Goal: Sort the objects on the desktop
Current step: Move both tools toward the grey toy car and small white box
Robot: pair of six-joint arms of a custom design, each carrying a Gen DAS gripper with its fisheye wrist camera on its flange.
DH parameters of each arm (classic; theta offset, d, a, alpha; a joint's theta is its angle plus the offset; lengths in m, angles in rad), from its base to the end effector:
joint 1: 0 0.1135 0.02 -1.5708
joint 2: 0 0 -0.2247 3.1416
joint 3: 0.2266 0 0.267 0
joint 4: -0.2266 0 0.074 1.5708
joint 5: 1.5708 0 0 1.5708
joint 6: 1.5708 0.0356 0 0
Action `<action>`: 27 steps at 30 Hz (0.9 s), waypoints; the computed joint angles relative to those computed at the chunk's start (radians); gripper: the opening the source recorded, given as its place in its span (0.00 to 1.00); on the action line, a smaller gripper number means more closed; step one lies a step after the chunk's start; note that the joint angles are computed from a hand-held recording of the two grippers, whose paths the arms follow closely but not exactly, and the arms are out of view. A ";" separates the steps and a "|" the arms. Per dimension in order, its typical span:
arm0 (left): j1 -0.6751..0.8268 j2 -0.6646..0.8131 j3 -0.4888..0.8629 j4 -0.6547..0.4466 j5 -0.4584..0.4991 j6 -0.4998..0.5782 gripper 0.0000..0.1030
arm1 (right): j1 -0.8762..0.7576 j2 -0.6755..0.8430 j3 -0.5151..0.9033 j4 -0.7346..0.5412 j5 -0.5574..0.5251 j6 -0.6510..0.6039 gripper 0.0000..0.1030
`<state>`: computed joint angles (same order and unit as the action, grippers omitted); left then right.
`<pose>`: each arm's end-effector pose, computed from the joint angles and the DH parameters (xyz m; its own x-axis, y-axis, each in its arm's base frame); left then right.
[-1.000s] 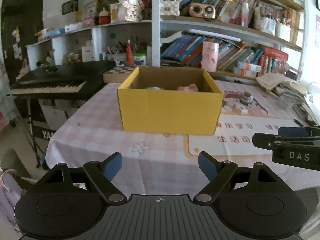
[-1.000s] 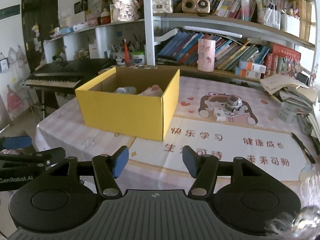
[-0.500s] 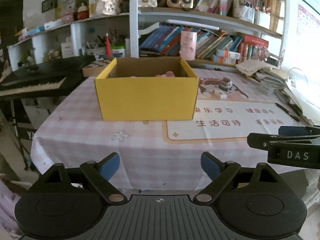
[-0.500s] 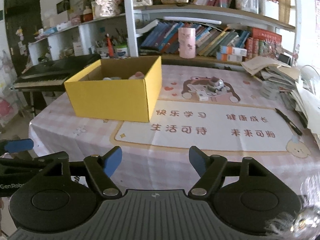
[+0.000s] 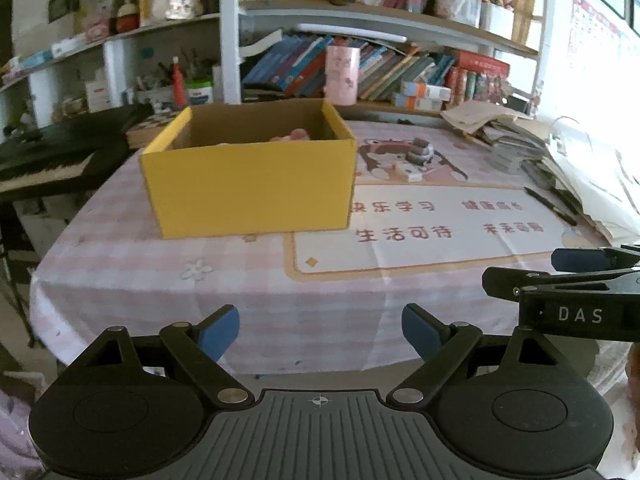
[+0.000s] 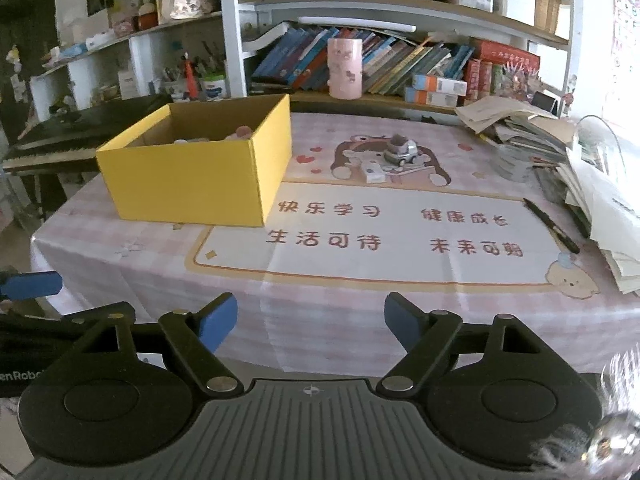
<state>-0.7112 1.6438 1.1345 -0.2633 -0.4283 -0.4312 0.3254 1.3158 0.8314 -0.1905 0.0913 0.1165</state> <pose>0.2892 -0.2296 0.1889 -0.6344 0.0447 -0.7717 0.1137 0.9929 -0.0359 0.2919 0.0951 0.1945 -0.6172 -0.0861 -0.7821 -0.1804 0.9830 0.0342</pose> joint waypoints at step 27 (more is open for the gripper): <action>-0.010 0.399 0.478 -0.036 0.151 0.158 0.88 | -0.226 0.121 0.109 -0.017 -0.023 -0.041 0.78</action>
<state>-0.7216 2.0432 1.6125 -0.2993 -0.2777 -0.2733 0.0989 1.4364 0.9403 -0.2078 0.0681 0.0756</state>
